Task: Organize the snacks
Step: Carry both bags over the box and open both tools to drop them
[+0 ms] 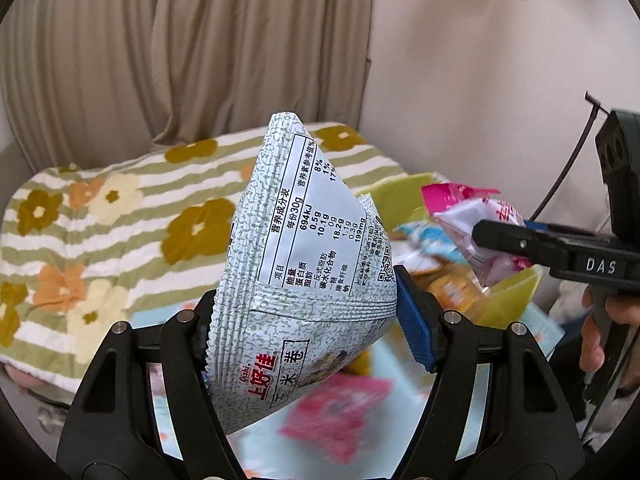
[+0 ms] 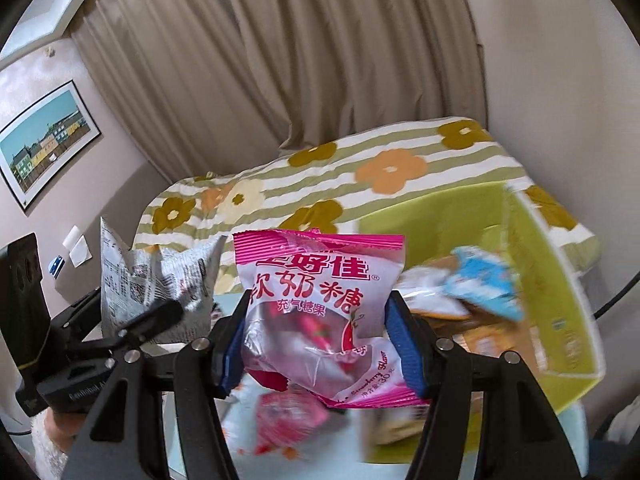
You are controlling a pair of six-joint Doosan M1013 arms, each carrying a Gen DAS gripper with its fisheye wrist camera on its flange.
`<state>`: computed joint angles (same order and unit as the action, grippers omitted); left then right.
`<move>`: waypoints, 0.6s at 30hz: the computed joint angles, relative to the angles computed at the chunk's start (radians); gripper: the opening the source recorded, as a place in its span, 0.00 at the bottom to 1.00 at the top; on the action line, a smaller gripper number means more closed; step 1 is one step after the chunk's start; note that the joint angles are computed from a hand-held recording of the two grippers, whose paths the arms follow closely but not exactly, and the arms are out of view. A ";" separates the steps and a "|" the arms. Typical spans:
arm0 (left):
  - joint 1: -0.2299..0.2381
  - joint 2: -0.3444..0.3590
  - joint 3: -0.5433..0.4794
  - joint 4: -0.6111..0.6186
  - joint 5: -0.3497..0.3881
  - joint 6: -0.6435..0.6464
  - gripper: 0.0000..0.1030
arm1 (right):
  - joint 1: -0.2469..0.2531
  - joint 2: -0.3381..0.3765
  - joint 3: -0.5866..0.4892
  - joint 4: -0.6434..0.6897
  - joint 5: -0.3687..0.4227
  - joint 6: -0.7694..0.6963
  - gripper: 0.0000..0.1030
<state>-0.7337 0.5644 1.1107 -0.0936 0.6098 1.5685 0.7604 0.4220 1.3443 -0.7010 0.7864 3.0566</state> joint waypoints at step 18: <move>-0.142 0.239 -0.342 -0.016 0.311 -0.148 0.66 | -0.117 -0.205 0.328 0.108 -0.164 -0.015 0.57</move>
